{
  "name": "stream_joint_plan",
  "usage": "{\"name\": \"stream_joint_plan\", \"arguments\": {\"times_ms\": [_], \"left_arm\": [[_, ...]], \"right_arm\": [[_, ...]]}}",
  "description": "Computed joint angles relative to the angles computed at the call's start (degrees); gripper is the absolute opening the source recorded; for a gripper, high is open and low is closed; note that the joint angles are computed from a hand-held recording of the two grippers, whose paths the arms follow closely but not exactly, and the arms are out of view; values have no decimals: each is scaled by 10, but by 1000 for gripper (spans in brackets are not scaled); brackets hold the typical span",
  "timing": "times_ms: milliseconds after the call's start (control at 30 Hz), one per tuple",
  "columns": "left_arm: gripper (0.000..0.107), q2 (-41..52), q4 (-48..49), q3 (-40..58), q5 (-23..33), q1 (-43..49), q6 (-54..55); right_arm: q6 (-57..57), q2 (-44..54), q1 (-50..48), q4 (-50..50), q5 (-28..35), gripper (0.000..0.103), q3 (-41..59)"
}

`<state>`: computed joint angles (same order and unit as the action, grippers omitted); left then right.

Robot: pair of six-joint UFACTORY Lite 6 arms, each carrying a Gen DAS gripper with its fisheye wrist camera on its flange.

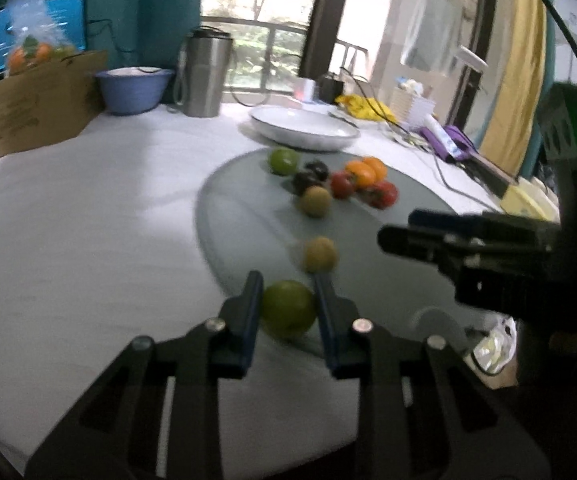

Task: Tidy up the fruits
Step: 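Grasp the green plum with the left gripper while the right gripper grasps the yellow plum, then carry both plums into the white bowl and open both grippers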

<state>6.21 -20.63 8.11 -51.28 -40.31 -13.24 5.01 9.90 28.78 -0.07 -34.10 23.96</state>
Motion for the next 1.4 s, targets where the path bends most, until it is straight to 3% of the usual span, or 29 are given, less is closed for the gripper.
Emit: {"name": "stream_joint_plan", "arguments": {"times_ms": [100, 233, 533, 567, 967, 1400], "left_arm": [[27, -20, 24, -20, -7, 38, -7], [27, -47, 66, -42, -10, 95, -9], [27, -72, 145, -53, 1, 198, -6], [27, -70, 143, -50, 2, 197, -5], [27, -78, 104, 13, 68, 179, 35], [27, 19, 44, 201, 156, 134, 85]], "right_arm": [[0, 27, 32, 0, 11, 45, 30], [28, 67, 57, -34, 30, 31, 76], [33, 141, 75, -24, 72, 30, 157], [32, 145, 76, -24, 74, 26, 161], [48, 125, 33, -76, 59, 26, 156], [153, 88, -102, -259, 54, 26, 180]]}}
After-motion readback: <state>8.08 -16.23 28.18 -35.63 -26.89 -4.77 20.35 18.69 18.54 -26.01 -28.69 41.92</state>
